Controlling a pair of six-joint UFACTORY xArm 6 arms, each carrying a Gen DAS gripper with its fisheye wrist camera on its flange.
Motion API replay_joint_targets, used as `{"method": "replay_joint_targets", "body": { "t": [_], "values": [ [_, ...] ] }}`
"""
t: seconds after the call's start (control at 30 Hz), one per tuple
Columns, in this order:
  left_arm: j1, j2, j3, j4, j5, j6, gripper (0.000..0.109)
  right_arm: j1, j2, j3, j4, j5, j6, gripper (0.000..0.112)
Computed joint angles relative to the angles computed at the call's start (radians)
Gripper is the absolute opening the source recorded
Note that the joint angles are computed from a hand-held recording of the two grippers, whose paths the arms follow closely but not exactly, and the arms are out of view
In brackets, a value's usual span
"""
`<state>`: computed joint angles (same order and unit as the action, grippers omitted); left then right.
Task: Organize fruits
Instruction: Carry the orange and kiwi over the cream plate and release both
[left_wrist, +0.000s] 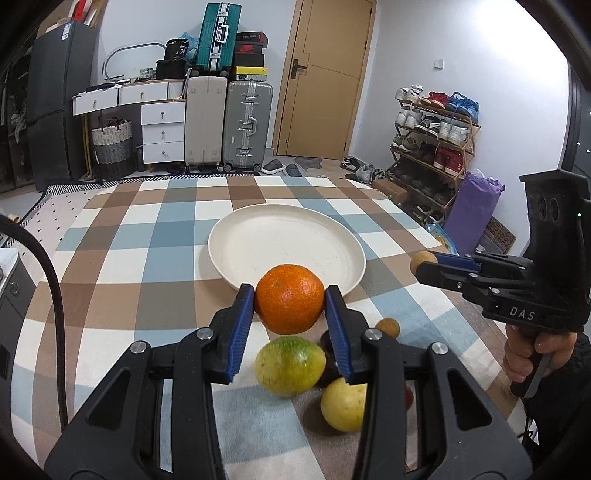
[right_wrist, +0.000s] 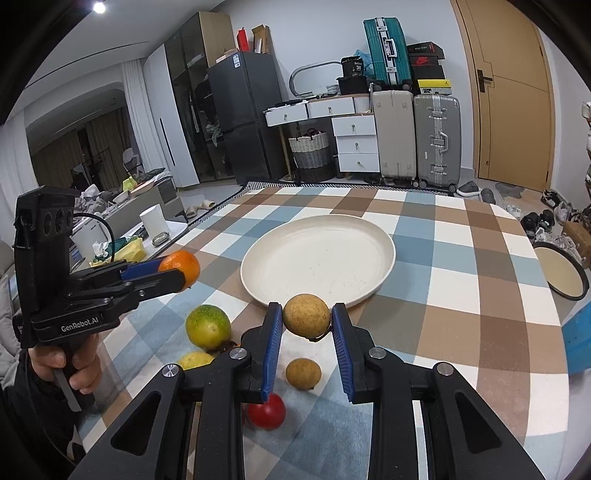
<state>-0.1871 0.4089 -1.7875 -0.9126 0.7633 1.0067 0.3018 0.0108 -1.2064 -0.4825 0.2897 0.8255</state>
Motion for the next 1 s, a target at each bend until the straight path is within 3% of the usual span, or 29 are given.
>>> {"method": "replay_joint_targets", "body": {
  "t": [0.47,0.83,1.0],
  "values": [
    [-0.041,0.242,-0.322,0.131,0.009,-0.167,0.036,-0.03,0.132,-0.132,0.149,-0.003,-0.142,0.028],
    [-0.054,0.423,-0.592,0.229,0.068,-0.264,0.036,-0.048,0.209,-0.212,0.225,0.01,-0.214,0.028],
    [-0.055,0.463,-0.65,0.255,0.098,-0.292,0.036,-0.053,0.235,-0.227,0.268,0.01,-0.244,0.028]
  ]
}}
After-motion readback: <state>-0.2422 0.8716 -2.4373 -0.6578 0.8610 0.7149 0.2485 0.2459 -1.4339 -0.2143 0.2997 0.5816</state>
